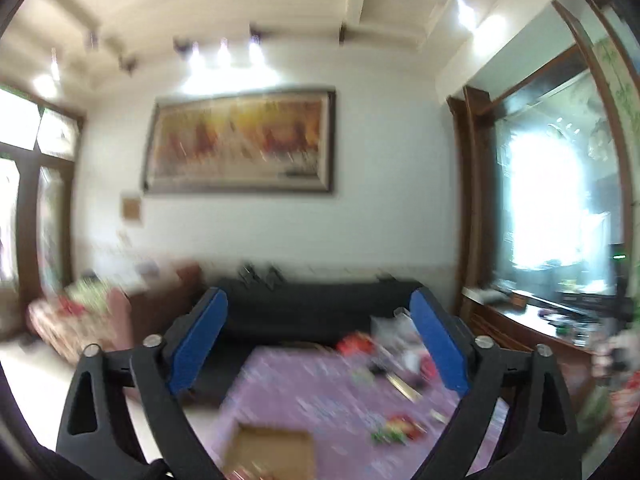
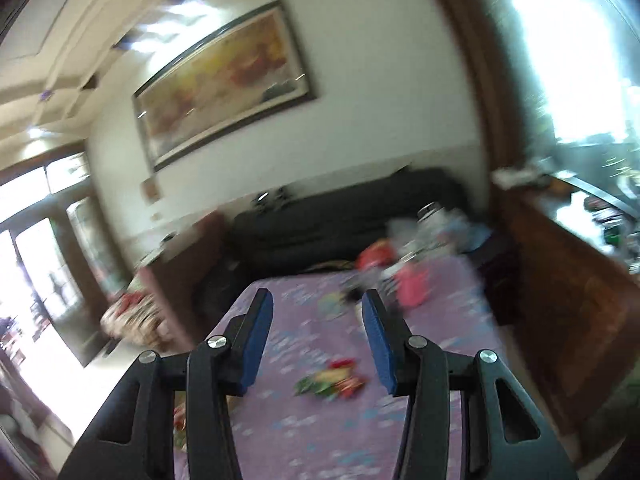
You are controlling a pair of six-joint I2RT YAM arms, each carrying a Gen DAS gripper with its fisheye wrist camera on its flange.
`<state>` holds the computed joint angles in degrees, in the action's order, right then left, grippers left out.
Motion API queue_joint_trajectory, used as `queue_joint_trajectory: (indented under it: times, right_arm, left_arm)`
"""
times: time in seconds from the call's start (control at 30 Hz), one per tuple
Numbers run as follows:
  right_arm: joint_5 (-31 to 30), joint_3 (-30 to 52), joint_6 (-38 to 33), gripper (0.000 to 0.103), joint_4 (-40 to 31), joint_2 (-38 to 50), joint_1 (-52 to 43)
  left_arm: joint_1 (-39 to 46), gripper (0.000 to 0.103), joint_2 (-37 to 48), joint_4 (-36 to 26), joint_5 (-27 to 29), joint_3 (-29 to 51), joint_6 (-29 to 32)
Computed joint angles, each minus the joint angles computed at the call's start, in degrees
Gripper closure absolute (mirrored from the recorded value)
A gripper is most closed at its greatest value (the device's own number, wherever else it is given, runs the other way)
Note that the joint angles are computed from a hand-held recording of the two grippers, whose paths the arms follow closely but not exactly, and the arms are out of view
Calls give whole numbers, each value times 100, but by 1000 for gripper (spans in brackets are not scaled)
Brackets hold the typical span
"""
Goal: Organize snacks
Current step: 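Open the right gripper to release the red bag into the box, then grasp the green pea snack packet with the right gripper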
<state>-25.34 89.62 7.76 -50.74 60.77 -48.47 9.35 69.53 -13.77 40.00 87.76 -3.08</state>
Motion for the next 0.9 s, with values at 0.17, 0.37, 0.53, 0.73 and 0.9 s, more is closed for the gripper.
queue_joint_trajectory:
  times: [0.17, 0.37, 0.53, 0.73, 0.9]
  right_arm:
    - [-924, 547, -238, 55, -453, 167, -1650]
    - [-365, -1235, -187, 54, 217, -167, -690]
    - [-256, -3022, 33, 54, 1814, 560, 799]
    - [-19, -3303, 355, 54, 4021, 3381, 2017]
    - [435, -1247, 224, 55, 3811, 5595, 2497]
  left_arm:
    - [-649, 0, 110, 294, -890, 99, 348]
    - [-2017, 0, 889, 35, -1200, -624, 1149]
    - [-2565, 0, 2286, -141, -1177, -412, 1003]
    - [-2793, 1, 4719, -983, -1532, 1380, 797]
    - [-2741, 1, 6311, -1589, -1289, 2743, 671]
